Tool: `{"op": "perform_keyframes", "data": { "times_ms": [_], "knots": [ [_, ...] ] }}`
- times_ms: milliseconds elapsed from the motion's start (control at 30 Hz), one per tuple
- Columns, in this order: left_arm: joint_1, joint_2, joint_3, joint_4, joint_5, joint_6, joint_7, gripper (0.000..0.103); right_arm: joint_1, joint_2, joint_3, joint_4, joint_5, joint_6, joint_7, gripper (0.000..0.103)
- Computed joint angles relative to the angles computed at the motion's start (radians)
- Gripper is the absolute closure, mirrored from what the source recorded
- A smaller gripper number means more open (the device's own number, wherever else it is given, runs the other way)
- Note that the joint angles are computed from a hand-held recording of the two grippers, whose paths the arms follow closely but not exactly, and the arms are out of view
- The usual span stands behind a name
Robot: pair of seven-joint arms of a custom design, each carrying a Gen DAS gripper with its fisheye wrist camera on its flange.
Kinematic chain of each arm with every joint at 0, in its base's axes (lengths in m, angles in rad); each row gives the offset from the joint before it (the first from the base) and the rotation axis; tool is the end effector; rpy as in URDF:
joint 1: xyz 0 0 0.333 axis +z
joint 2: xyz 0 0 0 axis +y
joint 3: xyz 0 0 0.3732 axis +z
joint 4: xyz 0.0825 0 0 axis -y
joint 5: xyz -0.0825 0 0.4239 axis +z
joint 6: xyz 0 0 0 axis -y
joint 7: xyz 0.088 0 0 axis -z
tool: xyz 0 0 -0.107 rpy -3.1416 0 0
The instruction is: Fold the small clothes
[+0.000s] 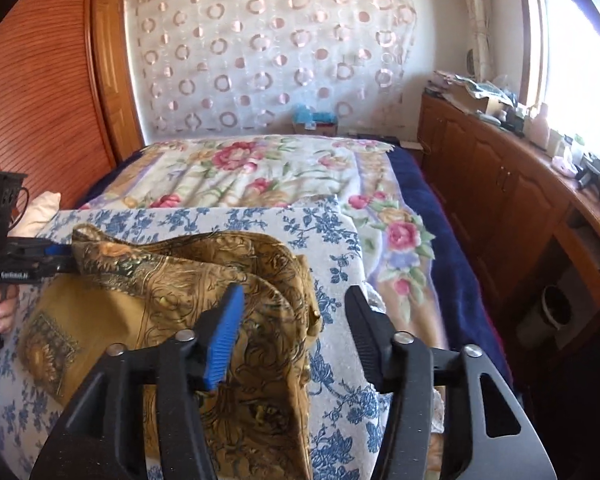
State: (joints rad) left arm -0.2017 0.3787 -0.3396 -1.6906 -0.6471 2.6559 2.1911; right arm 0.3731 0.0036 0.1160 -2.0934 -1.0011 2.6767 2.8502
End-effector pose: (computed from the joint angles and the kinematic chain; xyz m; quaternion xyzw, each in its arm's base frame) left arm 0.6719 -0.3424 0.4854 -0.4259 0.8170 -0.3886 0.0110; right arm 0.5325 0.3126 0.5108 -0.6431 0.6446 -0.3023 0.2820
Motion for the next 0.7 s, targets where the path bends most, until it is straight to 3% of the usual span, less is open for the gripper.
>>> {"op": "perform_keyframes", "data": {
  "times_ms": [133,233,400,467,600,700],
  "knots": [
    [0.018,-0.040,-0.025,-0.051,-0.085,0.109,0.060,0.101,-0.001,0.011,-0.002,-0.001,0.043,0.030,-0.049,0.046],
    [-0.044,-0.042,0.053,-0.057,0.054,0.116,-0.077,0.101,0.004,0.028,-0.004,0.010,0.042,0.037,-0.064,0.046],
    [-0.028,-0.037,0.042,-0.065,0.100,0.110,-0.120,0.098,0.011,0.068,-0.017,0.039,0.081,-0.003,-0.088,0.046],
    [-0.022,-0.040,0.039,-0.070,0.104,0.110,-0.128,0.095,0.011,0.072,-0.024,0.039,0.097,0.002,-0.091,0.046],
    [-0.032,-0.052,0.054,-0.091,0.151,0.135,-0.163,0.073,0.014,0.083,-0.029,0.051,0.140,-0.015,-0.136,0.044],
    [0.000,-0.058,0.023,-0.099,0.110,0.121,-0.125,0.064,0.012,0.088,-0.033,0.048,0.157,0.023,-0.163,0.044]
  ]
}}
